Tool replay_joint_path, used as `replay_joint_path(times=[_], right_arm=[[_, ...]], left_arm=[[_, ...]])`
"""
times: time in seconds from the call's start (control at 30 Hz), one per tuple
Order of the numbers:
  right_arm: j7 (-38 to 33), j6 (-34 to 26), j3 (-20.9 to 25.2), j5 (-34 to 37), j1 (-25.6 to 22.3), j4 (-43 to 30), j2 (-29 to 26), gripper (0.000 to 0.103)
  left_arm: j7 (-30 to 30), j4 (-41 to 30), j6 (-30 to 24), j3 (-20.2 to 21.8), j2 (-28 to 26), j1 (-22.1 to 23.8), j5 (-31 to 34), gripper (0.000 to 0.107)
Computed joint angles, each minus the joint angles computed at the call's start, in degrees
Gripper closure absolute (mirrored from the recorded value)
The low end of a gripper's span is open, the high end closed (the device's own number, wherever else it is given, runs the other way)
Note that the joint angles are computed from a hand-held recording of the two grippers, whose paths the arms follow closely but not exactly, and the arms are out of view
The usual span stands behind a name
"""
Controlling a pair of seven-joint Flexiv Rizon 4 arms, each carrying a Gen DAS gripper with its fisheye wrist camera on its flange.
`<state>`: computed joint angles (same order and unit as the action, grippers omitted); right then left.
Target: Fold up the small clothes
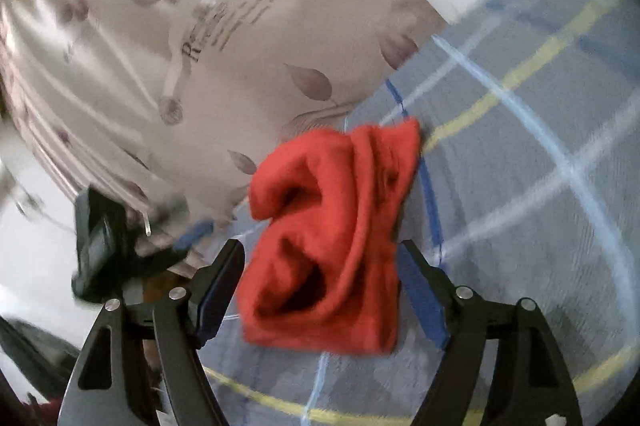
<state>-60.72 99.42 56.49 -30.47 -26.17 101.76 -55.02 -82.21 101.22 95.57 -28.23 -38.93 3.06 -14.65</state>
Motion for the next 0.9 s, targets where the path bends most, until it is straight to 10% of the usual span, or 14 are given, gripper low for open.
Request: replay_joint_path(times=[0.27,0.5,0.57,0.63,0.9], right_arm=[[-11.95,-34.92,-1.27,-6.16,11.85,-22.80,-0.35,0.026],[-18.41,-37.96,-22.29,-21.79,28.90,-25.29,4.80,0.011],[-20.44,-37.89,-24.57,-22.18,31.55,-27.49,3.69,0.036],[-23.81,-42.05,-22.60,-17.18,32.85,-33.02,0.99,0.097],[-7.95,-44.70,-8.00,18.64,20.95,-48.35,-10.30,0.081]], left_arm=[[4.12,2.05,2.92,-0.98,-4.89,-2.22,5.58,0.023],[2.16,4.28,8.08,-11.24,-11.36,6.52,11.01,0.023],[0.95,4.22,7.65,-11.02,-11.28,6.71,12.03,0.023],[0.24,3.96,7.13,-9.79,-10.73,5.82,12.49,0.023],[-0.11,3.95,6.17,-9.94,-10.61,6.27,13.28,0.023]])
